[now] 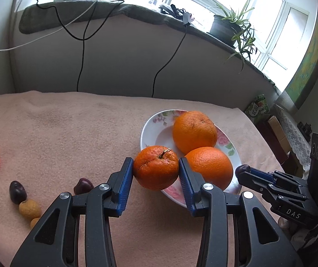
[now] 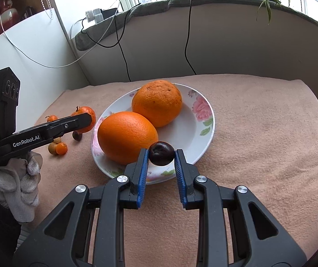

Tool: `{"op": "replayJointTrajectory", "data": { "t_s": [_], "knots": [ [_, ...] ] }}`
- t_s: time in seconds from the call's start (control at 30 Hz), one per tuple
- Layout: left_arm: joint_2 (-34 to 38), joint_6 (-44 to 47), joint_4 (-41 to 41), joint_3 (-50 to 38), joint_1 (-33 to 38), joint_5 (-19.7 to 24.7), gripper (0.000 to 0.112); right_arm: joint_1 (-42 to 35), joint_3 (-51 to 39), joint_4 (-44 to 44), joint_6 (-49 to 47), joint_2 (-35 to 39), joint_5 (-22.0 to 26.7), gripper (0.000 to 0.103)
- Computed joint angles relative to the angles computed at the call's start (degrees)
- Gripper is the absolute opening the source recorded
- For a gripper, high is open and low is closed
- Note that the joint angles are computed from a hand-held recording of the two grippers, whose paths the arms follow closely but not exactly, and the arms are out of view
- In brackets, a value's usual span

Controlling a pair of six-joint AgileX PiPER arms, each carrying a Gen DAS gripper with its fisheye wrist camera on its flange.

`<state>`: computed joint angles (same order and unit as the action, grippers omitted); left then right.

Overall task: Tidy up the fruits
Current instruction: 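Carry the tangerine and cherry onto the plate and open both grippers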

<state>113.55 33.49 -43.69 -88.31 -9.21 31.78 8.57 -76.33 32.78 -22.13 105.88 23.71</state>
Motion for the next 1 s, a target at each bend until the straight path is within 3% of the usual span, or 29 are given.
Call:
{"op": "replayJointTrajectory", "data": {
  "t_s": [0.6, 0.63, 0.7, 0.8, 1.0],
  "knots": [
    [3.5, -3.0, 3.2, -5.1, -0.5, 1.6, 0.042, 0.6, -2.2, -4.7, 4.1, 2.0, 0.0, 0.027],
    [3.4, -2.5, 2.8, -4.9, -0.5, 1.4, 0.045, 0.7, -2.0, -5.1, 4.4, 1.8, -0.3, 0.030],
    [3.0, -1.6, 2.0, -4.5, -0.3, 1.3, 0.052, 1.0, -1.7, -6.5, 5.7, 1.6, -1.2, 0.049],
    [2.5, -1.0, 1.4, -4.1, -0.2, 1.0, 0.056, 1.4, -0.6, -8.7, 7.7, 0.4, -2.9, 0.066],
    [1.3, 1.0, -0.6, -2.9, 0.2, 0.8, 0.067, 1.7, 1.4, -7.5, 6.8, -1.4, -4.8, 0.081]
  ]
}}
